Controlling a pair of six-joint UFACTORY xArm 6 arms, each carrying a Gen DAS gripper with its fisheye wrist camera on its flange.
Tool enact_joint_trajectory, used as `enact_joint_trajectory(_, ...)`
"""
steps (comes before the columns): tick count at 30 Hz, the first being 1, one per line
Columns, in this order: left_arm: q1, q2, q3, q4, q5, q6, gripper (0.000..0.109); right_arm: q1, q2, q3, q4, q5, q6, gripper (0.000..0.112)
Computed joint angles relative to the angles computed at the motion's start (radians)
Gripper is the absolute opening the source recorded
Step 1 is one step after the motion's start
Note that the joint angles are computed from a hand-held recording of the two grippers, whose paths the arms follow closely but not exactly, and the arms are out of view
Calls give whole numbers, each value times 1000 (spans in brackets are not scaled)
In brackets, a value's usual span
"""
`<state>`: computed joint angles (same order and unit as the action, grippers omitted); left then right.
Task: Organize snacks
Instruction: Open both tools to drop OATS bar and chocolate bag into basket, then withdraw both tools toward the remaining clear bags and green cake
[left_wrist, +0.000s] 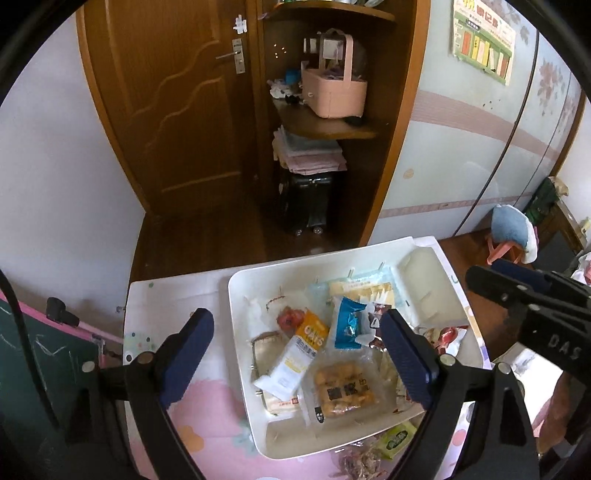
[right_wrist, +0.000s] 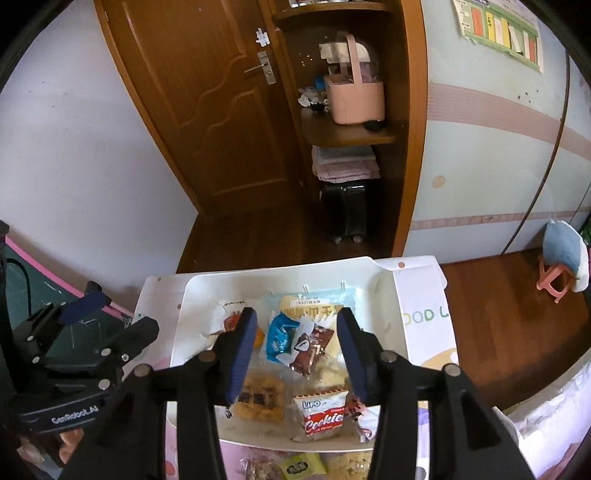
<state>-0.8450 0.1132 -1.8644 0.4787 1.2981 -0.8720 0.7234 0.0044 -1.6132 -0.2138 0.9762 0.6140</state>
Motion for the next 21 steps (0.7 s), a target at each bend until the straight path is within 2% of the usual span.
enact_joint_trajectory(6,-30,-40,32,29,16,-42,91,6,-19,14,-3,9,-5,46)
enact_joint_trajectory(12,-83,-85,51,71,58,-106,91,44,-96,83,-16,5,-8,46)
enact_joint_trajectory(21,-223,-128,56,147,146,-194,91,106,-255,217,-42,32,0,46)
